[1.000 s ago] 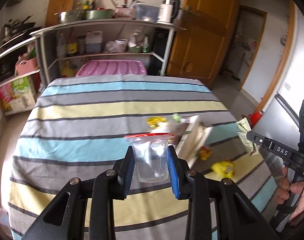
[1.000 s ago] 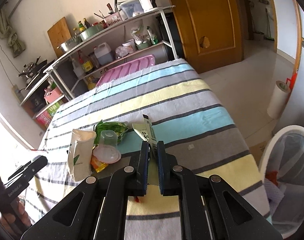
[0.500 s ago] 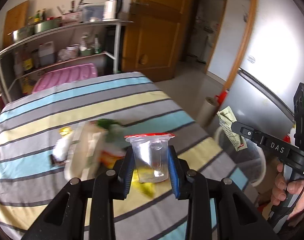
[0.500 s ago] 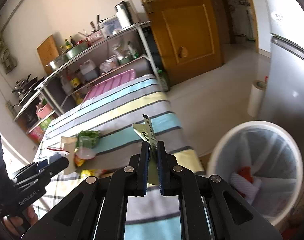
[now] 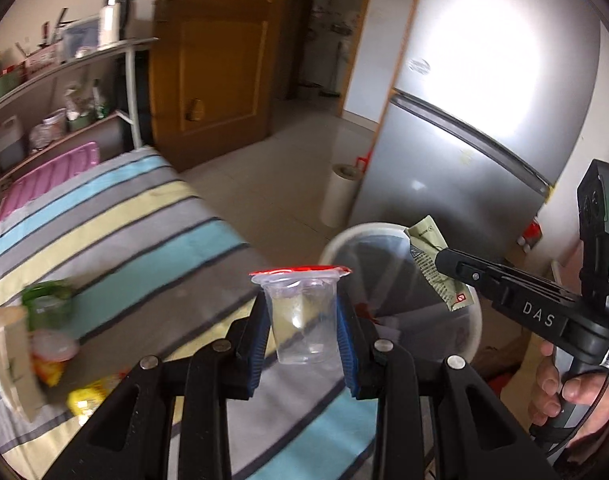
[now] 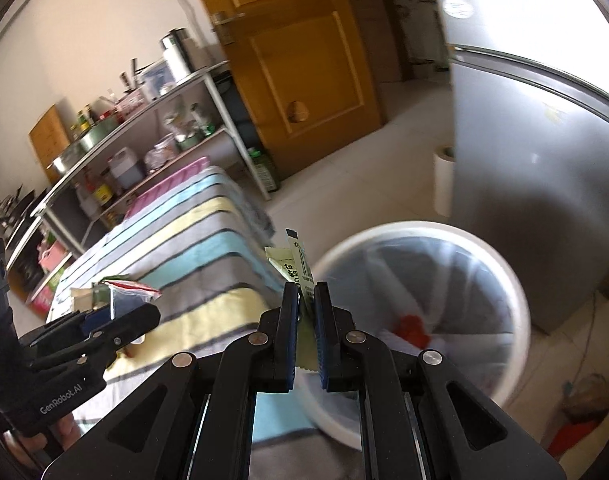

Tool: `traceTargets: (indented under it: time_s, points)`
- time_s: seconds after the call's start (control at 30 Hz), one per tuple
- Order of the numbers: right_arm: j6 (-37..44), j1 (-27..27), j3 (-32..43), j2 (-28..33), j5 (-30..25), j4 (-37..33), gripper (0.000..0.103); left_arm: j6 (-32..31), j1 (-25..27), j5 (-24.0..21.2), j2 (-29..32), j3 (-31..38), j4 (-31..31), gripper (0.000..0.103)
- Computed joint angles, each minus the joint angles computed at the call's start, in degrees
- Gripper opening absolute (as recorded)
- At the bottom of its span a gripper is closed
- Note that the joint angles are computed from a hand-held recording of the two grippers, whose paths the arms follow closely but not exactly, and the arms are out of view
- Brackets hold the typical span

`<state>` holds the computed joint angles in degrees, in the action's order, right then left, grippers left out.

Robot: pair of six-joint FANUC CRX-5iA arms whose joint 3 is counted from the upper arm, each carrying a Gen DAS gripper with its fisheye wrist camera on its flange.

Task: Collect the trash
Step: 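Carry the cup and box over the bin and open both tools to drop them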

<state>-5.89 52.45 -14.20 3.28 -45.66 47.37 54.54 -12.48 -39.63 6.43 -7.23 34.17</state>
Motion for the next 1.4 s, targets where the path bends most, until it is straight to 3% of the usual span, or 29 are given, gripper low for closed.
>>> traceTargets:
  time_s: [0.47,0.83,0.93,1.0,1.07,1.17,1.23,1.4]
  points:
    - [-0.8,-1.8,-7.0,-5.4,-3.0,-4.2,0.008,3.1,-7.4,-5.6,8.3,9.1,-4.7,0.033]
    - [1.0,-2.4,-6.8,-4.5,-4.0,-6.9,0.008,5.7,-8.0,-7.5,10.0,11.0,-7.0,0.034]
    - [0.9,-2.2,-6.6,-4.3,-5.1,-6.8,0.009,6.5,-8.1,-7.3,9.8,11.1,-8.0,0.042]
    - [1.0,-2.3,-6.7,-4.4,-4.9,-6.8,0.009,6.0,-8.0,-6.4,9.3,10.4,-7.5,0.054]
    - [1.2,-2.1,-6.3,-4.0,-5.9,-6.9,0.010,6.0,-7.9,-6.1,9.0,10.1,-7.3,0.057]
    - [0.3,-1.8,-6.2,-3.9,-6.1,-6.2,0.018,5.5,-7.5,-6.2,8.8,9.7,-6.5,0.058]
    - [-0.2,-1.6,-6.4,-4.1,-6.1,-5.7,0.032,5.7,-7.3,-6.0,8.5,9.3,-6.5,0.059]
    - [-0.7,-1.0,-6.0,-4.0,-7.0,-5.0,0.033,5.4,-6.5,-5.4,7.4,8.0,-5.5,0.059]
